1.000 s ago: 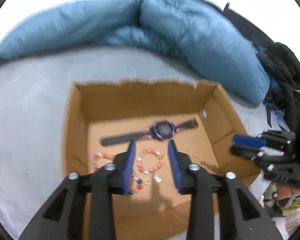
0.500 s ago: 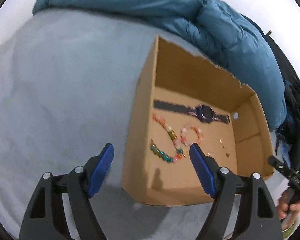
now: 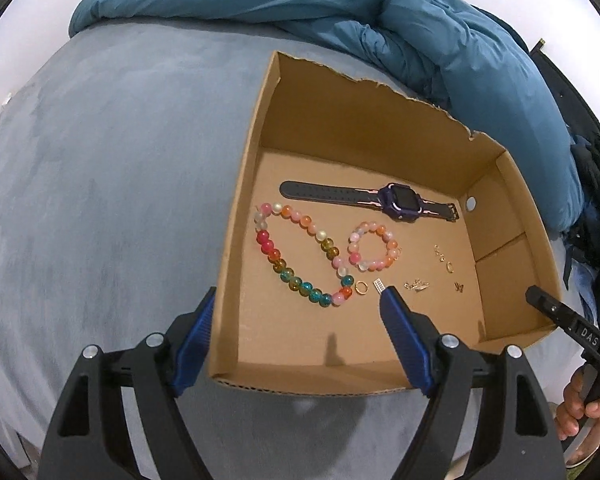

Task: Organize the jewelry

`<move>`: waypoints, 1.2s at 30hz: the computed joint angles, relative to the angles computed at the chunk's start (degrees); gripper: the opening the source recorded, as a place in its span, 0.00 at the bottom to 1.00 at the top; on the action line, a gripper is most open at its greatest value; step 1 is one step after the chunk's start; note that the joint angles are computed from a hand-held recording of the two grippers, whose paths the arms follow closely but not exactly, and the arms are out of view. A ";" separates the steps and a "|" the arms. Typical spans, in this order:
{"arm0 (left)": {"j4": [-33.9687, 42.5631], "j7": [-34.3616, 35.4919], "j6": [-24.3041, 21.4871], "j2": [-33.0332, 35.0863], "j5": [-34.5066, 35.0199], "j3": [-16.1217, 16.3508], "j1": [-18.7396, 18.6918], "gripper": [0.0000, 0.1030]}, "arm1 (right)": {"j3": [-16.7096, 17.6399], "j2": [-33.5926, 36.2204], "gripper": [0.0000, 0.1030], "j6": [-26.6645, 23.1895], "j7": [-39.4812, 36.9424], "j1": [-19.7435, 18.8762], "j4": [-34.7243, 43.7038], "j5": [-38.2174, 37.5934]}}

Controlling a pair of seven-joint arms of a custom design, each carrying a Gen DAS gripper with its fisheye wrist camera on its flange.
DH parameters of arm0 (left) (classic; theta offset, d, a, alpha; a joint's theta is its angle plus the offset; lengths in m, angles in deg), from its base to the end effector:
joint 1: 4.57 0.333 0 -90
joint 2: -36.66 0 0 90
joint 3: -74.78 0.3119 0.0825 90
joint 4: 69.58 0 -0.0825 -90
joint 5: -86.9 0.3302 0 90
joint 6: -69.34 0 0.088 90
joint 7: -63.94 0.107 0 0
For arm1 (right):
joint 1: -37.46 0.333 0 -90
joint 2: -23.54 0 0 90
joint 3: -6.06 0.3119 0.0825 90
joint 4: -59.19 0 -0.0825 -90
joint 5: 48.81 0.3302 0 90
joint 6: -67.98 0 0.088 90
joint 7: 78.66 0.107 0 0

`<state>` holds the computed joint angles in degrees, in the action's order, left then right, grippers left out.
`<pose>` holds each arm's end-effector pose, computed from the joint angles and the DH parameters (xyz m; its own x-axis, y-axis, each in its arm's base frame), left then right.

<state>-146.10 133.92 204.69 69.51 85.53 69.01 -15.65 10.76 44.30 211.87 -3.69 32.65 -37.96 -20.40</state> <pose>0.6779 -0.1865 0.4624 0.0494 -0.9737 0.2225 -0.9129 -0.1344 -0.3855 0.6434 -0.0120 0.4558 -0.0002 -0.9396 -0.3422 -0.8803 0.1625 -0.4457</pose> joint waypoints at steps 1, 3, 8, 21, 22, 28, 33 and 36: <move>-2.99 -0.39 1.47 -1.87 -0.31 -0.13 -0.02 0.74 | 0.13 -1.15 0.30 0.36 -0.22 -0.32 -1.48 0.80; -7.73 -0.86 3.80 -4.84 -0.60 -0.31 -0.10 0.74 | 0.16 -2.89 0.30 1.68 -0.55 -0.10 -4.19 1.65; -18.81 -0.47 8.94 -11.66 -2.48 -1.49 0.34 0.75 | -0.55 -9.01 0.30 5.30 -3.41 0.41 -13.18 6.13; -31.96 -0.92 16.24 -19.64 -3.98 -2.46 0.48 0.75 | -3.09 -14.38 0.31 13.15 -6.37 4.74 -23.21 12.66; -32.28 -0.90 16.74 -19.68 -4.06 -2.49 0.53 0.75 | -3.02 -14.45 0.32 13.96 -7.12 4.85 -23.58 13.24; -38.13 -6.71 23.46 -23.77 5.69 -0.13 -1.99 0.76 | -1.94 -18.06 0.49 21.49 -18.55 5.96 -27.79 25.30; -44.46 -30.90 26.80 -30.57 35.86 3.22 -4.45 0.89 | -3.22 -23.72 0.67 32.51 -33.01 11.74 -33.48 38.37; -46.43 -38.52 27.17 -33.26 44.81 1.45 -2.83 0.95 | -4.82 -25.94 0.78 37.06 -48.07 16.50 -34.06 52.41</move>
